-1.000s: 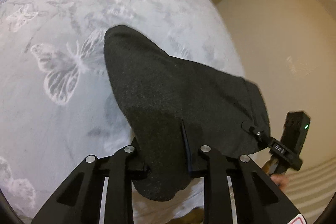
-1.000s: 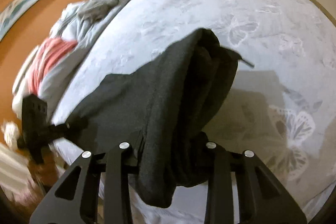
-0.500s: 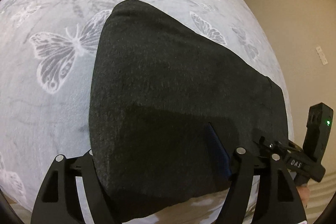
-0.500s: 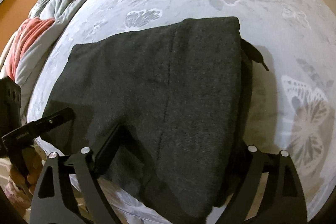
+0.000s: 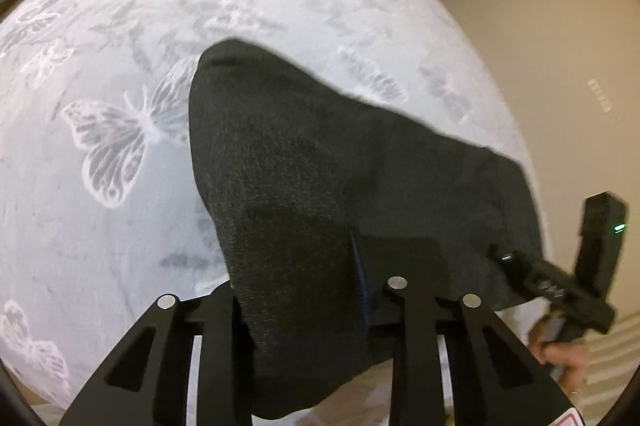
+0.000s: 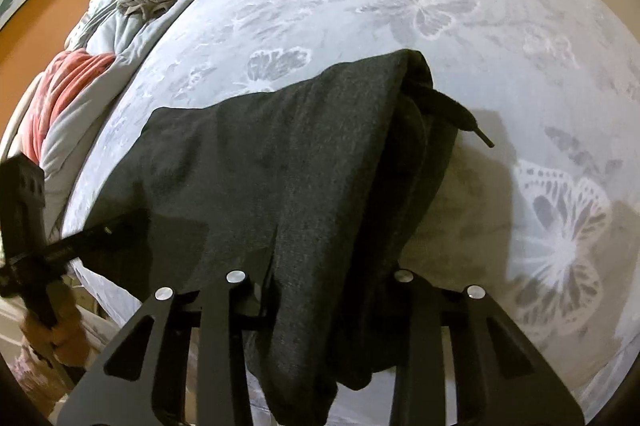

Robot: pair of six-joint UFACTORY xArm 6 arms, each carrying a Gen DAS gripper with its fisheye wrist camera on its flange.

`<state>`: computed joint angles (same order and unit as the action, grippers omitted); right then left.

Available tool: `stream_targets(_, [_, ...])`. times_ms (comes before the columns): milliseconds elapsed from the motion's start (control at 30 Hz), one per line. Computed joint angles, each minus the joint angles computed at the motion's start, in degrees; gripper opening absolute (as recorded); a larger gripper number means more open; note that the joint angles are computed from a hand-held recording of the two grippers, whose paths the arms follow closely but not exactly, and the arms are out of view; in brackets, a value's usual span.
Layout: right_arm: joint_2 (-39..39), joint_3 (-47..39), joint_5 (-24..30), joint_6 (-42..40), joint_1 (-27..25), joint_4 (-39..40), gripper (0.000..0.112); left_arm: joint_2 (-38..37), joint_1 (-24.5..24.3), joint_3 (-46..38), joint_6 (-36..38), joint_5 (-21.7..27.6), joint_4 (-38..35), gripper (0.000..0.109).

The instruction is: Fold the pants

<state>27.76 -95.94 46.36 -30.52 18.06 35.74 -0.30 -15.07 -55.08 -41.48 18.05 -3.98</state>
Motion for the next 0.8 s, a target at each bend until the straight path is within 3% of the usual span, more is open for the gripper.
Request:
stream_targets(167, [-2.66, 1.54, 0.27, -3.71, -0.47, 4.44, 0.031, -3.54, -0.99, 1.51, 4.45, -3.19, -3.51, 0.022])
stream_targets(300, [-7.23, 5.45, -0.26, -9.80, -0.68, 10.68, 0.031, -5.67, -1.40, 1.95, 2.95, -5.02, 0.85, 0.022])
stream_targets(400, [-11.35, 9.82, -3.55, -15.65, 0.06, 15.68, 0.031, -6.60, -1.42, 1.86, 1.35, -6.70, 3.75, 0.022])
stream_targets(667, [-14.66, 10.88, -8.11, -22.65, 0.34, 25.70, 0.030, -9.06, -0.28, -0.60, -13.15, -7.65, 25.43, 0.021])
stream_targets(800, [-15.48, 9.70, -10.00, -28.07, 0.62, 33.41, 0.030, -9.74, 0.72, -4.42, -25.06, -7.73, 43.36, 0.022])
